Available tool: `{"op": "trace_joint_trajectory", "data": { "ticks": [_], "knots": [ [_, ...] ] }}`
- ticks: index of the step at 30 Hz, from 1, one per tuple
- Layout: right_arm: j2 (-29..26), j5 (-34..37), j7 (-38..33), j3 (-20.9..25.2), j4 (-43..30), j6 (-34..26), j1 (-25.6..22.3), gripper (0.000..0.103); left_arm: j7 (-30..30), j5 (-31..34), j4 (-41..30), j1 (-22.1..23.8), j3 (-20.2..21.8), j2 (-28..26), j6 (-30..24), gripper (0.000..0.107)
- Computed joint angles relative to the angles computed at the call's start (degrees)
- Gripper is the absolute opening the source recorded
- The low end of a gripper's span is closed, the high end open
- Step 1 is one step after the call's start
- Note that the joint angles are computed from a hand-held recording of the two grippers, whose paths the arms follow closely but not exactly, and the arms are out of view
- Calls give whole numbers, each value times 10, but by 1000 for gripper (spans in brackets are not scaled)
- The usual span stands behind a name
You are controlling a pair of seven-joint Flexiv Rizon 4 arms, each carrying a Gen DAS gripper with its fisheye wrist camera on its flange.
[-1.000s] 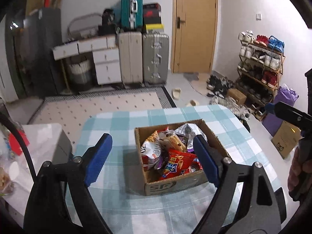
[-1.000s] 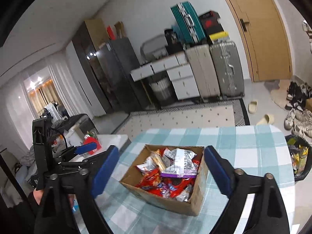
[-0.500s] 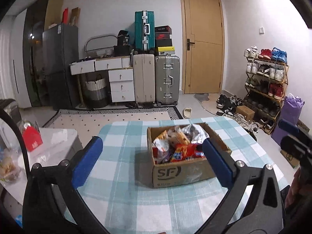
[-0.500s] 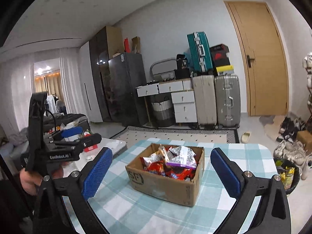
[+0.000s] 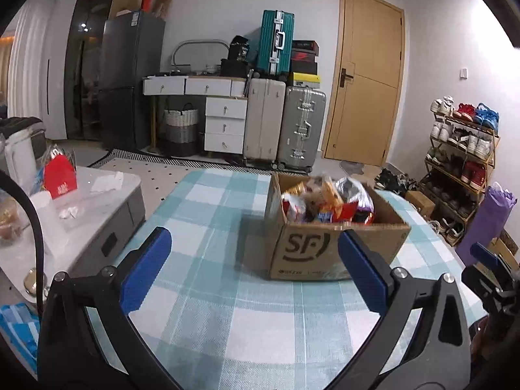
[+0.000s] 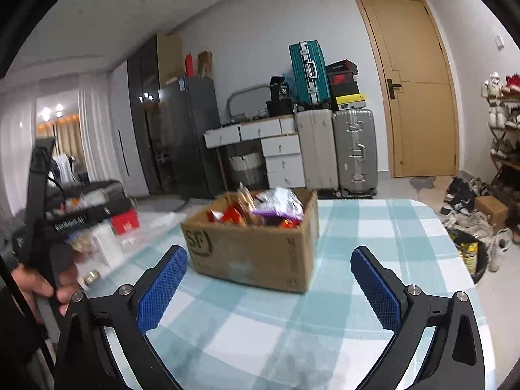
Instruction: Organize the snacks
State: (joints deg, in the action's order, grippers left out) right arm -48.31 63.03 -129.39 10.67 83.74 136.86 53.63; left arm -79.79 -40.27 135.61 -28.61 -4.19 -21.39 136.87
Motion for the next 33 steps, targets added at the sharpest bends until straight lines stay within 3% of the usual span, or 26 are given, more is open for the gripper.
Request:
{"op": "trace_joint_trajectory", "data": {
  "ticks": [3, 8, 13, 20, 33],
  "knots": [
    [-15, -5, 4, -2, -3, 8, 3, 102, -16, 31, 3, 9, 2, -32, 28, 102],
    [-38, 24, -41, -11, -32, 40, 13, 102, 7, -5, -7, -8, 7, -83, 65, 102],
    [-52, 15, -54, 18, -42, 58, -8, 102, -5, 30, -19, 5, 8, -126, 107, 102],
    [-47, 21, -73, 29, -48, 45, -19, 102, 46, 5, -40, -9, 2, -141, 126, 102],
    [-51, 10, -58, 31, -44, 47, -22, 103, 54, -19, -49, -6, -8, -155, 151, 102]
  ]
}}
